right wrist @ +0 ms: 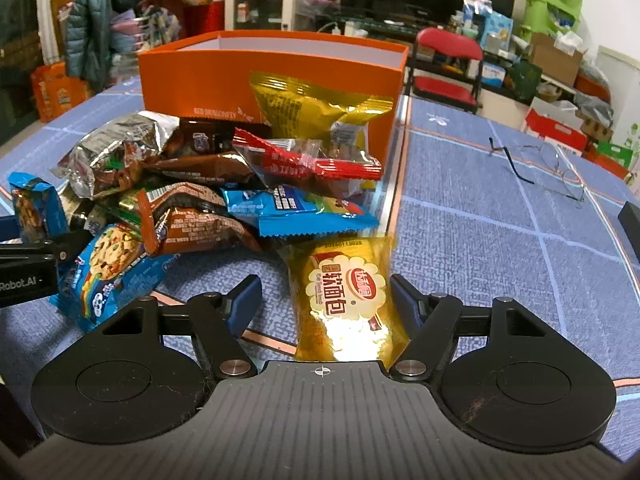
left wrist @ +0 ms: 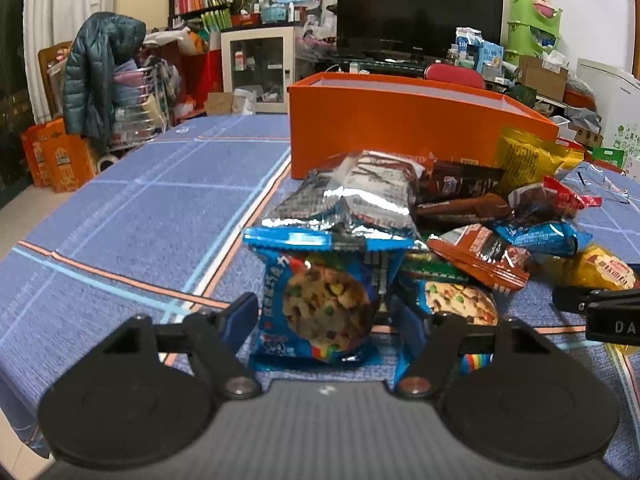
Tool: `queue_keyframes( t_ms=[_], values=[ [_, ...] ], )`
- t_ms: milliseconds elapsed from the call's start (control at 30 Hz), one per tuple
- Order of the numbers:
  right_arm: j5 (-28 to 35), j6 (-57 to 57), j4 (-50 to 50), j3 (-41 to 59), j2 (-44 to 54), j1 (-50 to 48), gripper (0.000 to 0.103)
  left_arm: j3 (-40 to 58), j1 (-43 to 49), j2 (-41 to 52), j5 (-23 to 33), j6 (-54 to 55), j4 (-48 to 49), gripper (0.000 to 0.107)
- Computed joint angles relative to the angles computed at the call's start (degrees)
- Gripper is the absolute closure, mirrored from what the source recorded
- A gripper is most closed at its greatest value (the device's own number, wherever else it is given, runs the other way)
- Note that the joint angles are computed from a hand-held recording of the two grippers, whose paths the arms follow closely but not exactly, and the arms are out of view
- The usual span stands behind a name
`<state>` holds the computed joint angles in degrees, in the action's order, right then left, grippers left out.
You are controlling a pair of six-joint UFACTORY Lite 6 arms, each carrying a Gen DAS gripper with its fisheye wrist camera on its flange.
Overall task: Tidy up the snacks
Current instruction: 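Grasp the blue cookie pack with the left tool while the right tool grasps the yellow bread packet, then lift both packets and drop them into the orange box with both tools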
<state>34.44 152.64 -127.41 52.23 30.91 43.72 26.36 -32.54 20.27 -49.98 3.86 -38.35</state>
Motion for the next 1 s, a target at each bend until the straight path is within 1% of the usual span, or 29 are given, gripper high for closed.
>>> queue_keyframes(
  t_ms=[33,67,100,133,200,333,400,600,767,1000],
  values=[
    [-0.3,0.6,-0.4,-0.1,-0.1,-0.2,0.047,0.0,0.3,-0.1,0.3,-0.5,0.6,0.037],
    [-0.8,1.1,-0.8,-0.1,-0.1,-0.6,0.05,0.0,0.7,-0.1,0.6,-0.8,1.1,0.041],
    [-1.7,1.1,-0.7,0.3,0.0,-0.9,0.056,0.0,0.9,-0.2,1.0,-1.1,1.5,0.044],
    [-2.4,1.4,-0.8,0.4,0.0,-1.4,0.062,0.0,1.2,-0.3,1.5,-1.3,1.9,0.044],
    [-3.1,3.4,-2.2,0.0,-0.4,-2.0,0.069,-0.1,1.1,-0.5,1.7,-1.5,2.0,0.049],
    [-3.1,4.1,-2.5,-0.6,-1.0,-2.1,0.075,-0.5,0.7,-1.1,2.0,-1.3,1.6,0.053],
    [-3.0,3.6,-2.2,-0.8,-1.4,-1.8,0.077,-0.6,1.0,-1.6,2.6,-1.6,2.0,0.056],
    [-3.0,1.2,0.2,-1.8,-3.0,-0.5,0.079,-1.6,1.2,-3.6,3.3,-1.8,2.5,0.056],
    [-3.5,0.7,1.9,-4.6,-6.9,0.5,0.079,-3.3,0.6,-6.9,4.5,-1.1,2.7,0.057],
    [-4.1,-0.7,5.3,-9.1,-13.3,2.5,0.079,-5.4,-0.2,-9.9,4.3,-1.0,2.6,0.057]
  ],
)
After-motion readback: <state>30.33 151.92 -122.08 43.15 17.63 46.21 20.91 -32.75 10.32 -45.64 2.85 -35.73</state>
